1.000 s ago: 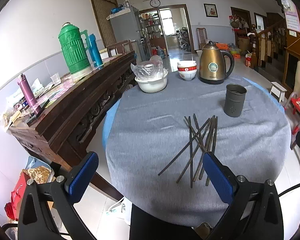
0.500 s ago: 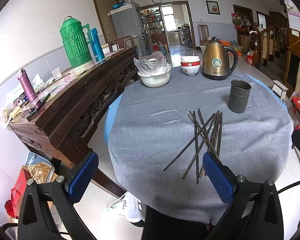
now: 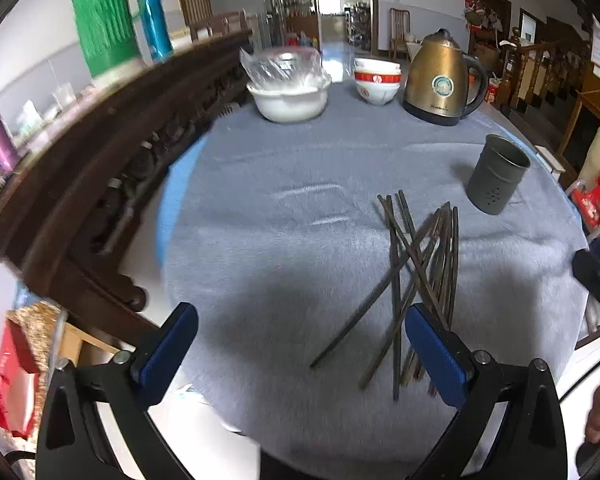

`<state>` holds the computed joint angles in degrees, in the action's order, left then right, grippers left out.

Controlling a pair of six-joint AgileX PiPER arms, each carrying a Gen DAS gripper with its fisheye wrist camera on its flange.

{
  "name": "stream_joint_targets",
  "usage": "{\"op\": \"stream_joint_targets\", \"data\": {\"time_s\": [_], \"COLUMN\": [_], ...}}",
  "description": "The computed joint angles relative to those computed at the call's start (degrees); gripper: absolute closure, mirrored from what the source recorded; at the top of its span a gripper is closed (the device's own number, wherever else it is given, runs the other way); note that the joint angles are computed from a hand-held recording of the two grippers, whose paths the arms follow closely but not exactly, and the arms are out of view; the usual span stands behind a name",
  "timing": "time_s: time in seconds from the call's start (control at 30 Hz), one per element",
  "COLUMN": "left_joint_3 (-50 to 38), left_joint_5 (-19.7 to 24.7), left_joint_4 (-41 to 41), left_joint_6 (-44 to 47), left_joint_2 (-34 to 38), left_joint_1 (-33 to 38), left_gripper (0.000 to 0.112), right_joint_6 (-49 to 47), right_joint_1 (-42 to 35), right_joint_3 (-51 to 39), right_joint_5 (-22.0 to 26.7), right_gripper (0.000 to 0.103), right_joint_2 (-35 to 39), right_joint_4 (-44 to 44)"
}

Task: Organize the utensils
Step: 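Close the left gripper on one dark chopstick while the right gripper grasps another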

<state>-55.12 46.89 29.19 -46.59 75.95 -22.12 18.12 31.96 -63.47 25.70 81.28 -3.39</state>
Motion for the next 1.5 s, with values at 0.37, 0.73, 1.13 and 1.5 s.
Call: {"op": "stream_joint_targets", "data": {"time_s": [0.37, 0.73, 1.13, 1.5], "left_joint_3": [-13.3, -24.6, -34.2, -58.2], "left_joint_5": [-9.4, -4.8, 1.8, 16.4], "left_joint_4": [-23.4, -35.2, -38.5, -41.9], "left_joint_6": [26.5, 42.7, 50.7, 57.0], "left_joint_2": [18.4, 29.6, 35.4, 52.7], "left_joint_1": [6.7, 8.6, 8.8, 9.4], "left_gripper": [0.058, 0.07, 0.07, 0.092], "right_joint_6": [-34.4, -21.2, -31.8, -41.4], "right_joint_1": [-14.9, -16.7, -18.7, -23.4], "right_joint_3": [-19.8, -37.1, -26.7, -16.5], "right_joint_5": [11.2, 22.6, 17.2, 16.6], "right_gripper": [0.06, 0.079, 0.094, 0.094], "right_joint_2": [28.7, 43.9, 38.4, 30.1], "right_joint_4": [46.1, 43.7, 54.4, 62.8]}}
